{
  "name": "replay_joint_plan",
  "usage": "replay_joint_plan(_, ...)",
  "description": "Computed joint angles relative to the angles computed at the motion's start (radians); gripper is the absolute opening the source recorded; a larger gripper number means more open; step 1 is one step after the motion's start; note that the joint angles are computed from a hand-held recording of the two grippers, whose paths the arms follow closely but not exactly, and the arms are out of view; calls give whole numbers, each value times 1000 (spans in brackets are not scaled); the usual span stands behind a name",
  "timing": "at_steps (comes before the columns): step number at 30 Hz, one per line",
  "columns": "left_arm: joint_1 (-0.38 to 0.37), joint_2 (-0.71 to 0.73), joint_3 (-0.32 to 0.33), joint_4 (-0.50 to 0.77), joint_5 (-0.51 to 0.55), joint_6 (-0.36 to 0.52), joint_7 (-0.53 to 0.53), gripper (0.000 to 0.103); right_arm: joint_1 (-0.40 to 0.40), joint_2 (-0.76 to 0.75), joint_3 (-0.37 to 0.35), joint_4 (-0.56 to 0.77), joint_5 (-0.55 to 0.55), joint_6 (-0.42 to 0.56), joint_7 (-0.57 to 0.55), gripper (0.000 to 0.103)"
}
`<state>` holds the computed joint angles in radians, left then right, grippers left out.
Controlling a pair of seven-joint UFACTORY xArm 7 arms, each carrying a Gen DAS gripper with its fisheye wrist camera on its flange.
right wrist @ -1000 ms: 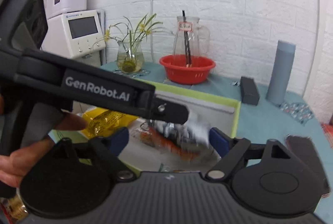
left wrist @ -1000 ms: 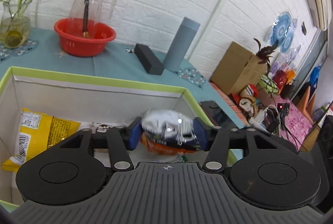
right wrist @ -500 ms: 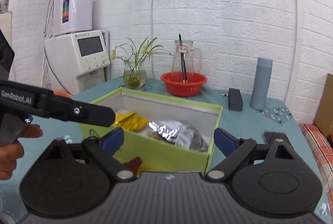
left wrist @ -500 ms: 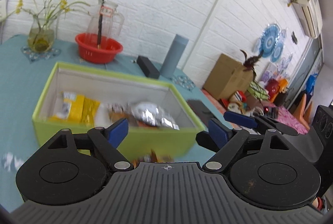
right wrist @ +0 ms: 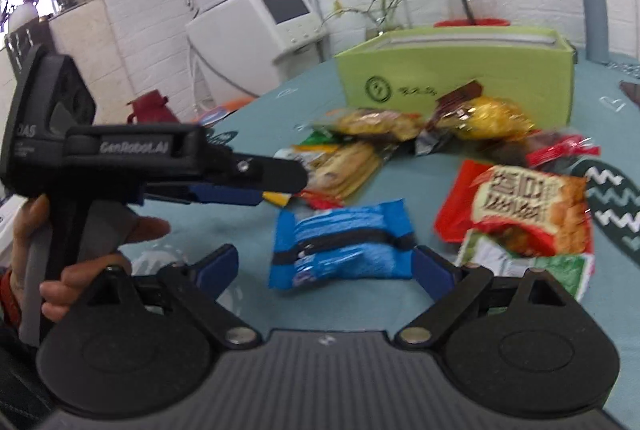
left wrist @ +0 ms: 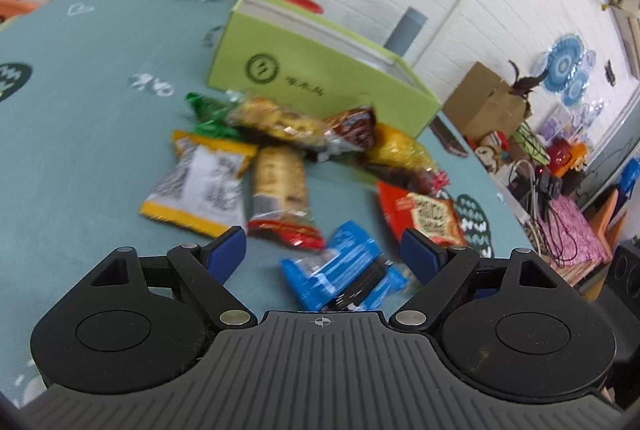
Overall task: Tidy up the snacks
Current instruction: 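Lower the left gripper onto the blue wrapped bar and close on it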
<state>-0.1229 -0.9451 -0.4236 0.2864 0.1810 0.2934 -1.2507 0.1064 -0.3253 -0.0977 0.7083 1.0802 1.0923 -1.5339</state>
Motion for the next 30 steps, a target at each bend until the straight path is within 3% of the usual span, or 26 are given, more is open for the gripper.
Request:
replay_joint_plan(6,-92,122,172,-39,-35,-189,183,72,40,-24,48,-41,-26,-111,34,93)
replay_joint_plan(9,-180,216,259,-22,-75,-261,285,72,75,-16,67,-36,-29,-175,15,93)
replay_joint_plan(14,-243,161,238,-68,-154,-281,308,71,128,-16,71,-49,-25,-237,-56,93)
replay_joint_plan(18,-134,81,105,-61,-164,-171,238,72,140,-36,51,-70,8,-240,-62,92)
replay_joint_plan(21,-139,123,141,-47,-161,-199,252,72,144,-53,52,-91,46,-283,-73,92)
replay_joint_plan(23,-141,168,146,-25,-156,-208,272,63,155,-48,64,-103,65,-336,-95,87)
replay_joint_plan(24,-132,180,132,-11,-147,-193,279,52,161,-57,67,-110,77,-354,-107,75)
replay_joint_plan(25,-138,193,128,7,-140,-163,291,23,165,-70,69,-119,76,-370,-115,69)
replay_joint_plan(28,-112,156,60,15,-112,-105,266,19,157,-82,40,-116,33,-324,-82,65)
replay_joint_plan(30,-133,137,61,13,-115,-94,251,16,142,-93,20,-113,2,-282,-48,65)
